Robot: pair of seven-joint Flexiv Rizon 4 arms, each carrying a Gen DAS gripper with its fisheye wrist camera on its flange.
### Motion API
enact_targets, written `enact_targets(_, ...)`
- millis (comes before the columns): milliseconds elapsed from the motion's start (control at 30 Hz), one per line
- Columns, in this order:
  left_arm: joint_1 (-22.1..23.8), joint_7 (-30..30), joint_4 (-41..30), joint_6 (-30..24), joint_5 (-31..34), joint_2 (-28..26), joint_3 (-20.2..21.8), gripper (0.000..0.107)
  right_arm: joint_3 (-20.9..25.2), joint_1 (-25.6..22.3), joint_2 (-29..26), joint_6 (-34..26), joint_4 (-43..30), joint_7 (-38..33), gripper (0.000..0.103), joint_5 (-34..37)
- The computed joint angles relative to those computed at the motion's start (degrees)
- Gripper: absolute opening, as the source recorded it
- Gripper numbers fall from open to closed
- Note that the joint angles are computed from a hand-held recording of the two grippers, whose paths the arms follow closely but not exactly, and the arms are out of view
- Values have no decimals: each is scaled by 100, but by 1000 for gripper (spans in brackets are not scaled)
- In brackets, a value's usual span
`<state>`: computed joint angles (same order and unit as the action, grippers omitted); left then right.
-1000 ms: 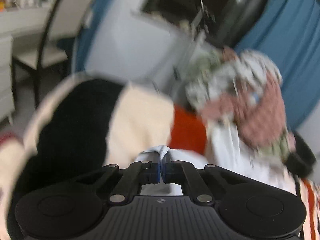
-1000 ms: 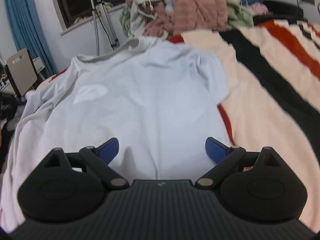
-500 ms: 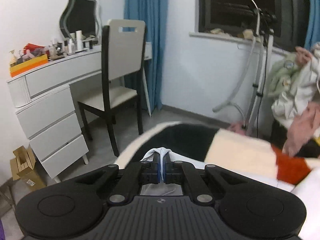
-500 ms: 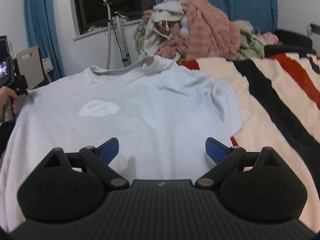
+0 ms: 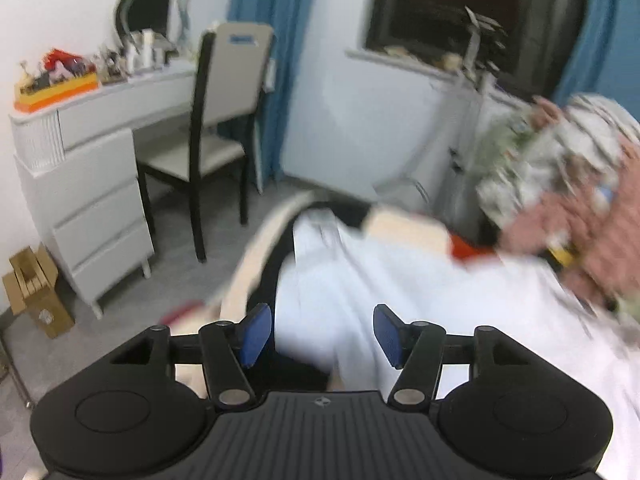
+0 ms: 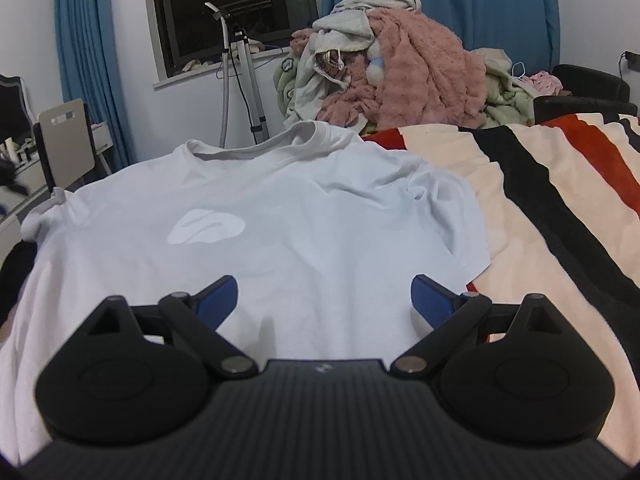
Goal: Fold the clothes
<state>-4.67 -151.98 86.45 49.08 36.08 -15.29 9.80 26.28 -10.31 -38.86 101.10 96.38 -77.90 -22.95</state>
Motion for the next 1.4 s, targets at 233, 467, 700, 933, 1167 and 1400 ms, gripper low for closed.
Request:
enact_targets(233, -360, 568, 2001, -135, -1180, 1511, -731, 54, 813, -799, 347, -443, 289, -216, 95, 207)
enact_targets(467, -627, 1443, 2934, -354, -2833, 1886, -1295, 39, 1313, -1552, 826, -690, 779, -597, 95, 680)
enact_targets(700, -985, 1119, 2546, -1338, -2016, 1776, -1668, 24, 2840, -3057, 531, -1296, 442, -810, 95, 1794)
enact_targets(933, -811, 1045, 2719, -1754, -2529, 2603, -1462, 1, 2161, -2676, 864, -1413, 405, -646, 95, 2423)
enact_targets(1167, -476, 992, 1782, -4246, -2045, 2699, -1759, 1, 1851, -2328, 1041, -1195, 398, -1098, 95, 2797)
enact_targets(1400, -571, 1272, 1693, -3393, -2177, 2632, -1709, 26, 1986, -2314, 1153, -908, 496, -1927, 95, 3097)
